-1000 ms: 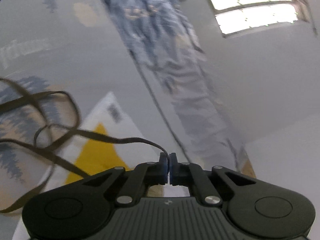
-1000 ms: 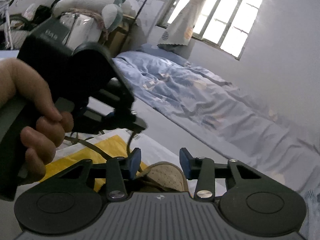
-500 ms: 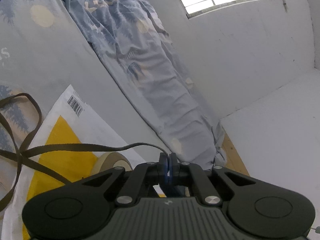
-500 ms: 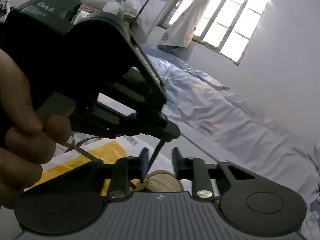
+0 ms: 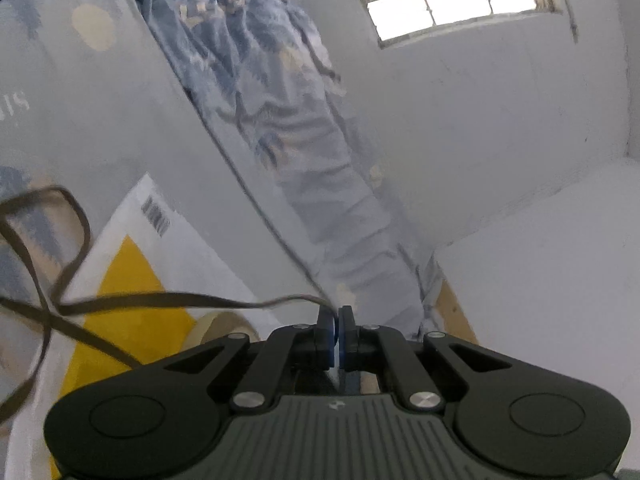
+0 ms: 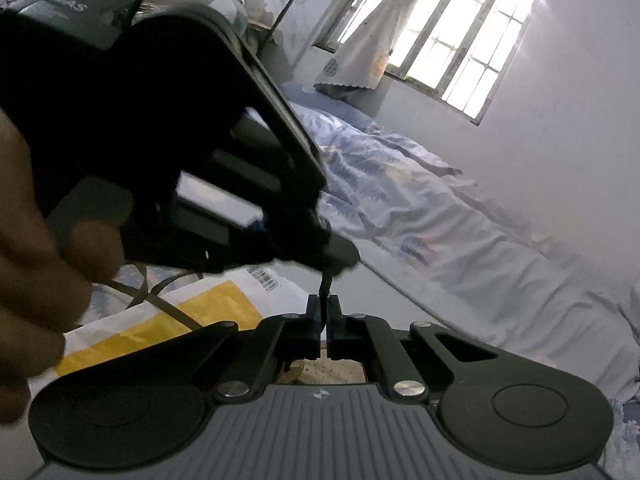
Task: Lace up shoes with both hands
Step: 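Grasp the lace with the right gripper while the left gripper grasps the lace too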
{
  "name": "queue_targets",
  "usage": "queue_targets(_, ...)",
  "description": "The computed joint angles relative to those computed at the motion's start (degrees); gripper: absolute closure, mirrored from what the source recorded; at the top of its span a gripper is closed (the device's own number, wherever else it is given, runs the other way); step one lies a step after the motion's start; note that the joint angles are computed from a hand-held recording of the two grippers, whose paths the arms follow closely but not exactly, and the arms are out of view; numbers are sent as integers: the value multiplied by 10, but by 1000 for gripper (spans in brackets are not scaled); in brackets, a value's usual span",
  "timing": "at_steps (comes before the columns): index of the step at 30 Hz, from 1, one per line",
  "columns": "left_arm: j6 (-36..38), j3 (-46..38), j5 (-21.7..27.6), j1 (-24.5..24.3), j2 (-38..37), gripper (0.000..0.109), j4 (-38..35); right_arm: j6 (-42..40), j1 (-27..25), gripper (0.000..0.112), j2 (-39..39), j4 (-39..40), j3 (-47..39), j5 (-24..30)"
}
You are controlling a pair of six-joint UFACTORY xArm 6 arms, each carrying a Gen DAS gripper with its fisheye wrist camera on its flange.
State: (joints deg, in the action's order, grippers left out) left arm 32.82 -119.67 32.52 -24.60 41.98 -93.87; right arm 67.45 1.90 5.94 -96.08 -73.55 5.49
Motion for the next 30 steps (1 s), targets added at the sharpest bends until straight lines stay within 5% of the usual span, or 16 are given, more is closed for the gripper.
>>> queue_targets(5, 90, 23, -34, 8, -21, 109, -106, -94, -9, 111, -6, 101, 19, -1)
queue_targets(8, 98, 24, -40, 7, -24, 109, -99, -104, -5, 111, -13, 120, 28, 15)
queue_targets(10, 102, 21, -48, 4, -25, 109, -92, -74, -2, 106, -16, 92, 27, 21)
queue_targets(12, 108, 18, -56, 1, -25, 109, -86, -44, -1, 84, -19, 57, 25, 13)
queue_targets(15, 119, 16, -74, -3, -27, 109, -73, -24, 5, 72, -21, 34, 21, 8)
queue_targets(25, 128, 14, -18, -8, -28, 109, -1, 189, 31, 76, -38, -200, 6, 52)
queue_targets(27, 131, 15, -10, -10, -29, 109, 5, 179, 34, 104, -38, -198, 8, 61)
queue_targets(30, 131, 21, -16, -11, -32, 109, 2, 182, 39, 109, -39, -206, 11, 77)
